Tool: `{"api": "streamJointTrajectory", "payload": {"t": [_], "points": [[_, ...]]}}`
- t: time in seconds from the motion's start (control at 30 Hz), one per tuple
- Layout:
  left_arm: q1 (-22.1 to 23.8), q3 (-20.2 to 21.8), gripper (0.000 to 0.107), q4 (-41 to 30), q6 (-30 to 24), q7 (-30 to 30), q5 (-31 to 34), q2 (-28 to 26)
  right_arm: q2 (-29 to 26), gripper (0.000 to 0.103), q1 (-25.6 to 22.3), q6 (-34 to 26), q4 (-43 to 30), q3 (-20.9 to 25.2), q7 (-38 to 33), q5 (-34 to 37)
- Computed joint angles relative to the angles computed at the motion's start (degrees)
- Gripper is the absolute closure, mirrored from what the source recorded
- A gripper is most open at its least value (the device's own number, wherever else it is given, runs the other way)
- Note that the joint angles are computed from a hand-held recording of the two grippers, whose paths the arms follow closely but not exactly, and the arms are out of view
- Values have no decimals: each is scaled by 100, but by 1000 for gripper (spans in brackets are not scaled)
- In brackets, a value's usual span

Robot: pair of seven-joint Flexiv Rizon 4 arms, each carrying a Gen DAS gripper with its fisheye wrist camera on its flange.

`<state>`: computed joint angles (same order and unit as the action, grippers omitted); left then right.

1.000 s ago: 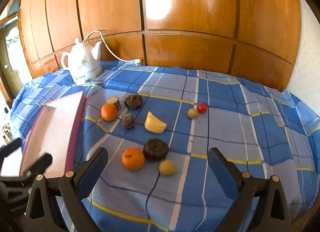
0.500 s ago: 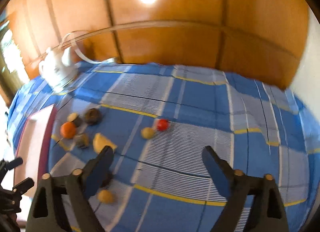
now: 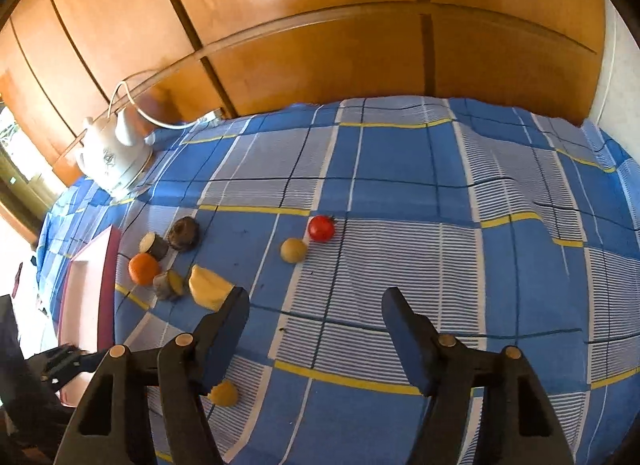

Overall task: Organize fruits
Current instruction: 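Drop the orange in the tray with the left tool while the right tool approaches the tan ball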

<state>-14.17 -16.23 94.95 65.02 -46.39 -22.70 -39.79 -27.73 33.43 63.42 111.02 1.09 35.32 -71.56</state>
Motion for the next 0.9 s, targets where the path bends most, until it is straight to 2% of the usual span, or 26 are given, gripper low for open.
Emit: {"api": "streamJointTrajectory", "payload": {"t": [0.1, 0.13, 0.17, 0.2, 0.27, 0.33, 0.4, 0.5, 0.57, 0.7, 0.8, 0.87, 0.9], "points": [[-183, 143, 56, -230, -89, -153, 152, -171, -3, 33, -34, 127, 21, -21, 88, -67], [-229, 177, 59, -321, -114, -196, 202, -247, -13, 34, -54, 186, 23, -30, 125, -91], [-281, 223, 66, -393, -100, -248, 263, -320, -22, 35, -66, 211, 20, -23, 115, -74], [-300, 246, 67, -442, -85, -292, 299, -376, -32, 40, -73, 245, 17, -26, 109, -77], [-90, 3, 68, -315, 36, -226, 105, -376, -69, 46, -88, 295, -10, -12, 10, 5], [67, -174, 68, -135, 216, -175, -72, -320, -113, 62, -82, 318, -44, 1, -146, 133], [258, -380, 68, 99, 405, -82, -271, -222, -178, 67, -85, 498, -95, -27, -269, 163], [572, -715, 68, 442, 682, 160, -594, -67, -391, 67, -124, 1229, -280, -153, -467, -102], [793, -952, 68, 651, 872, 355, -804, 40, -685, 67, -185, 1456, -571, 95, -1466, 406], [1290, -1448, 68, 1016, 1171, 681, -1328, 247, -1281, 67, -489, 1196, -1182, 1108, -3688, 1817], [1612, -1735, 68, 1165, 1437, 833, -1721, 339, -1514, 67, -495, 707, -1501, 1478, -4507, 2371], [1775, -1820, 67, 1184, 1615, 828, -1930, 364, -1570, 67, -414, 472, -1606, 1508, -4805, 2597], [1806, -1805, 67, 1163, 1736, 791, -1983, 346, -1540, 67, -299, 401, -1607, 1383, -4816, 2597]]}}
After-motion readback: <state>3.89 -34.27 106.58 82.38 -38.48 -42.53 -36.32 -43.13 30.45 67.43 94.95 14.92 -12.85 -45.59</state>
